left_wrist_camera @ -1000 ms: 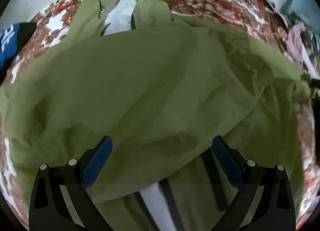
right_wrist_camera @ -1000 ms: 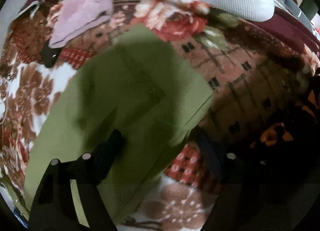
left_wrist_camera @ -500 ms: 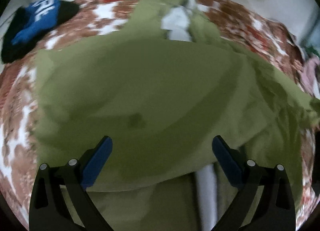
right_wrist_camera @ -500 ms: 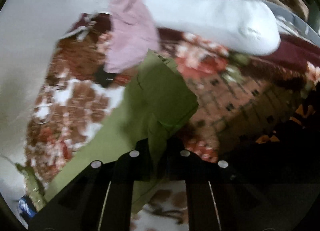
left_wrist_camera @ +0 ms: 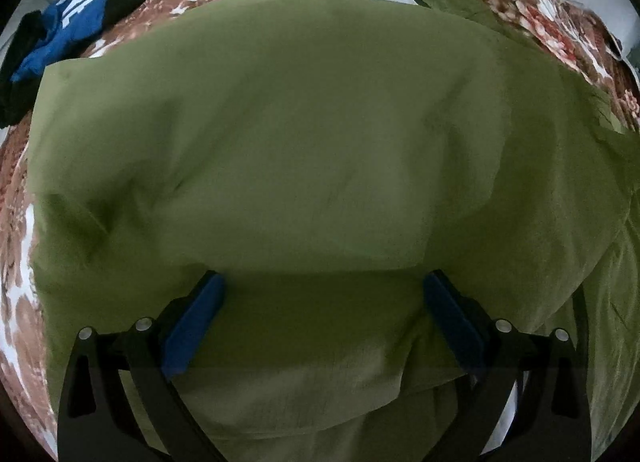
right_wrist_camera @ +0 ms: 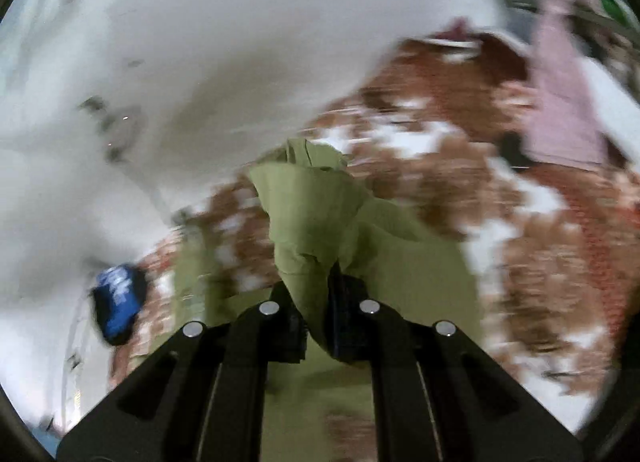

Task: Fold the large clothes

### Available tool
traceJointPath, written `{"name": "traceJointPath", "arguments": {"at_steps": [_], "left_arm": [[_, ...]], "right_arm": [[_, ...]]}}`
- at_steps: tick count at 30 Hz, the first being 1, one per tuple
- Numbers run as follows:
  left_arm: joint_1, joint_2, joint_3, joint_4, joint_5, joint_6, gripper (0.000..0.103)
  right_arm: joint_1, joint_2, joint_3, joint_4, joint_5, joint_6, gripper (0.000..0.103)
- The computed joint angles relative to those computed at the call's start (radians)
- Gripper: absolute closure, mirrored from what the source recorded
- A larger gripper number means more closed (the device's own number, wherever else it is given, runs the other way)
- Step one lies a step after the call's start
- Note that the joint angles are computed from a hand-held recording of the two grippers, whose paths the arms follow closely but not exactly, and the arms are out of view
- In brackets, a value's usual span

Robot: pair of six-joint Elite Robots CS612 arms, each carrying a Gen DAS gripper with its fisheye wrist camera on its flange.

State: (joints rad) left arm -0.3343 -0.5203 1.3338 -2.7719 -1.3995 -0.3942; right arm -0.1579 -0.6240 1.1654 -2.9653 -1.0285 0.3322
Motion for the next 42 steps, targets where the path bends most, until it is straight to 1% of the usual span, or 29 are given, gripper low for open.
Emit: {"name": "traceJointPath", "arguments": {"at_steps": [1, 4, 5, 6, 7, 8, 10, 11, 12, 13, 15, 17, 19, 21, 22, 24, 27, 28, 29, 31, 33, 34, 35, 36, 37, 38, 39, 41, 42], "left_arm": [[-0.001, 0.001, 0.002, -0.008, 0.007, 0.002, 0.005], [-0.005, 0.000, 0.012, -0.028, 0.017, -0.001, 0.005], [-0.005, -0.001, 0.013, -0.030, 0.017, 0.003, 0.005], [-0.006, -0.005, 0.018, -0.030, 0.013, 0.000, 0.005], [0.000, -0.014, 0.024, -0.023, -0.015, -0.019, 0.005], [0.006, -0.026, 0.041, -0.049, -0.050, -0.048, 0.005], [0.016, -0.062, 0.117, -0.192, -0.112, -0.160, 0.005], [0.018, -0.080, 0.148, -0.226, -0.134, -0.194, 0.005], [0.020, -0.097, 0.177, -0.252, -0.153, -0.212, 0.005], [0.022, -0.119, 0.215, -0.282, -0.172, -0.211, 0.005], [0.019, -0.155, 0.275, -0.325, -0.152, -0.188, 0.005], [0.025, -0.192, 0.348, -0.392, -0.128, -0.165, 0.005], [0.041, -0.216, 0.401, -0.438, -0.134, -0.153, 0.005], [0.062, -0.231, 0.440, -0.453, -0.144, -0.133, 0.005], [0.074, -0.237, 0.451, -0.450, -0.151, -0.123, 0.005], [0.097, -0.243, 0.464, -0.448, -0.166, -0.122, 0.005], [0.132, -0.247, 0.482, -0.444, -0.199, -0.127, 0.005], [0.136, -0.249, 0.487, -0.442, -0.192, -0.121, 0.005], [0.141, -0.254, 0.494, -0.446, -0.183, -0.120, 0.005], [0.162, -0.254, 0.502, -0.464, -0.195, -0.140, 0.005], [0.181, -0.250, 0.501, -0.466, -0.217, -0.165, 0.005], [0.192, -0.248, 0.502, -0.466, -0.230, -0.171, 0.005], [0.198, -0.247, 0.501, -0.465, -0.236, -0.171, 0.005], [0.201, -0.248, 0.503, -0.465, -0.237, -0.167, 0.005], [0.205, -0.247, 0.503, -0.465, -0.236, -0.157, 0.005], [0.209, -0.247, 0.504, -0.464, -0.234, -0.149, 0.005], [0.211, -0.248, 0.505, -0.463, -0.231, -0.145, 0.005], [0.217, -0.250, 0.508, -0.461, -0.236, -0.154, 0.005], [0.218, -0.252, 0.507, -0.458, -0.238, -0.161, 0.005]], "right_arm": [[0.009, 0.001, -0.005, -0.005, 0.023, 0.007, 0.094], [0.061, 0.013, -0.048, -0.014, 0.113, 0.028, 0.094], [0.074, 0.016, -0.058, -0.018, 0.129, 0.036, 0.094], [0.087, 0.022, -0.073, -0.023, 0.145, 0.050, 0.094], [0.101, 0.029, -0.089, -0.024, 0.163, 0.063, 0.094], [0.120, 0.038, -0.111, -0.022, 0.183, 0.076, 0.094], [0.151, 0.048, -0.138, -0.013, 0.197, 0.057, 0.094], [0.176, 0.059, -0.161, -0.005, 0.207, 0.031, 0.094], [0.190, 0.070, -0.179, -0.006, 0.218, 0.040, 0.094], [0.212, 0.086, -0.204, 0.001, 0.233, 0.051, 0.094], [0.248, 0.108, -0.238, 0.027, 0.234, 0.039, 0.094], [0.288, 0.140, -0.278, 0.060, 0.242, 0.041, 0.094], [0.320, 0.173, -0.319, 0.090, 0.249, 0.047, 0.094], [0.359, 0.207, -0.357, 0.131, 0.223, 0.027, 0.094], [0.370, 0.218, -0.367, 0.142, 0.218, 0.022, 0.094], [0.401, 0.244, -0.392, 0.180, 0.179, -0.003, 0.094], [0.445, 0.264, -0.392, 0.220, 0.068, -0.071, 0.094], [0.464, 0.272, -0.390, 0.234, 0.017, -0.092, 0.094], [0.476, 0.273, -0.379, 0.235, -0.016, -0.101, 0.094], [0.502, 0.290, -0.376, 0.242, -0.075, -0.128, 0.094], [0.534, 0.305, -0.375, 0.254, -0.179, -0.199, 0.091], [0.541, 0.315, -0.382, 0.258, -0.204, -0.220, 0.091], [0.553, 0.324, -0.384, 0.267, -0.249, -0.249, 0.090], [0.558, 0.333, -0.391, 0.273, -0.274, -0.263, 0.085], [0.562, 0.336, -0.391, 0.280, -0.293, -0.273, 0.073], [0.565, 0.335, -0.384, 0.292, -0.302, -0.293, 0.030], [0.568, 0.331, -0.371, 0.298, -0.307, -0.303, 0.004], [0.571, 0.306, -0.322, 0.284, -0.340, -0.332, 0.005], [0.570, 0.289, -0.295, 0.277, -0.344, -0.367, 0.005]]}}
